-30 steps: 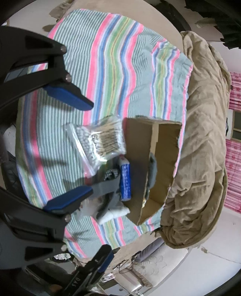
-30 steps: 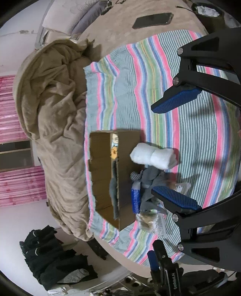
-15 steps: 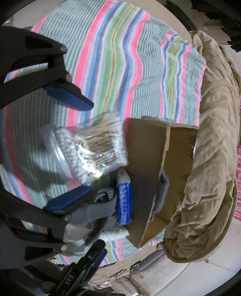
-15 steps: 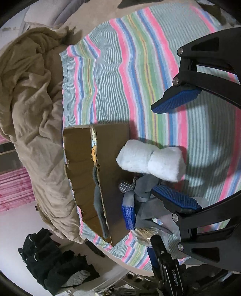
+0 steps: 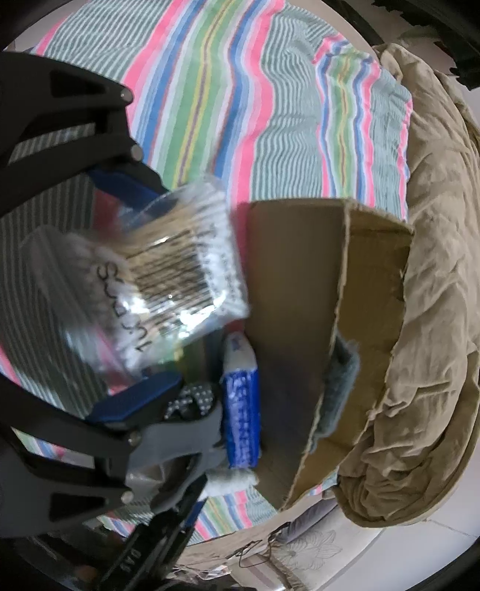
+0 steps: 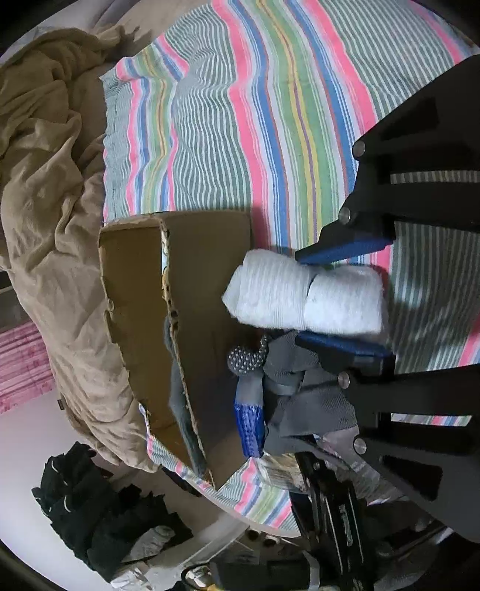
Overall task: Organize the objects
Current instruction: 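Place the swab bag into the box with the left tool while the right tool drops the towel in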
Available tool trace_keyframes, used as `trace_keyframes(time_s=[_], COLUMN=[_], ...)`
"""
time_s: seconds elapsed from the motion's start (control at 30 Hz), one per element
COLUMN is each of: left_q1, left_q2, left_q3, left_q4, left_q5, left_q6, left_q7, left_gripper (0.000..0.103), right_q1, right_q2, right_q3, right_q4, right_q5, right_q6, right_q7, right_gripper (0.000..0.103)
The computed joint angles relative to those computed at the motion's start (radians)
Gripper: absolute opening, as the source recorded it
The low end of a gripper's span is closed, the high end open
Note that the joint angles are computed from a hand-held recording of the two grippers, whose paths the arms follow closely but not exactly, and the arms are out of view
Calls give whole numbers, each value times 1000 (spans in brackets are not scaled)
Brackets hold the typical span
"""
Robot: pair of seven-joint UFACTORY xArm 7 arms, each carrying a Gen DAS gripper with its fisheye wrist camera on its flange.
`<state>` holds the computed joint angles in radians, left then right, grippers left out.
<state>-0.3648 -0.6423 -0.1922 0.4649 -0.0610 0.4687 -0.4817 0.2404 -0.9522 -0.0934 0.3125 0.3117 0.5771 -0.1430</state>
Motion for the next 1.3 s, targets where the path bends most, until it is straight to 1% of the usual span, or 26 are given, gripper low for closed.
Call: trace_keyframes(time_s=[0.07,0.1,0.13,0.23,0.33,0.5,0.73,0.87,1.07,1.3], left_q1=[6,7,-2,-13,-21,-31,-20,-9,3,28], left_q2=[-16,-22,-29,-60,-103,-191,-313,-348,-346,-276], left_q3=[-7,-7,3,17,17,10,15,21,27,39], left_q4=[-8,-10,-13,-27,-41,-55,-49,-26,33,94], left_q5=[7,9,3,-9,-18,-25,-21,-23,-33,-40], left_q6=[0,5,9,19,45,104,184,214,215,154], left_q7=[-8,-8,-1,11,14,11,23,41,73,117], left_gripper=[75,65,60,53,51,50,50,50,50,50], right_q1=[-4,-6,-9,-13,-20,-24,-10,3,29,65], right_q2=[-15,-24,-38,-68,-93,-148,-206,-213,-202,-120], right_q3=[2,3,3,2,5,17,25,41,53,48], right_q4=[1,0,-1,-4,-3,2,31,54,84,136], right_q5=[-3,-4,-7,-7,-11,-18,-22,-25,-25,-22], right_q6=[11,16,24,42,61,97,133,134,112,47], right_q7=[4,6,8,15,24,43,61,69,78,60], right_gripper=[36,36,36,35,35,34,34,34,34,34])
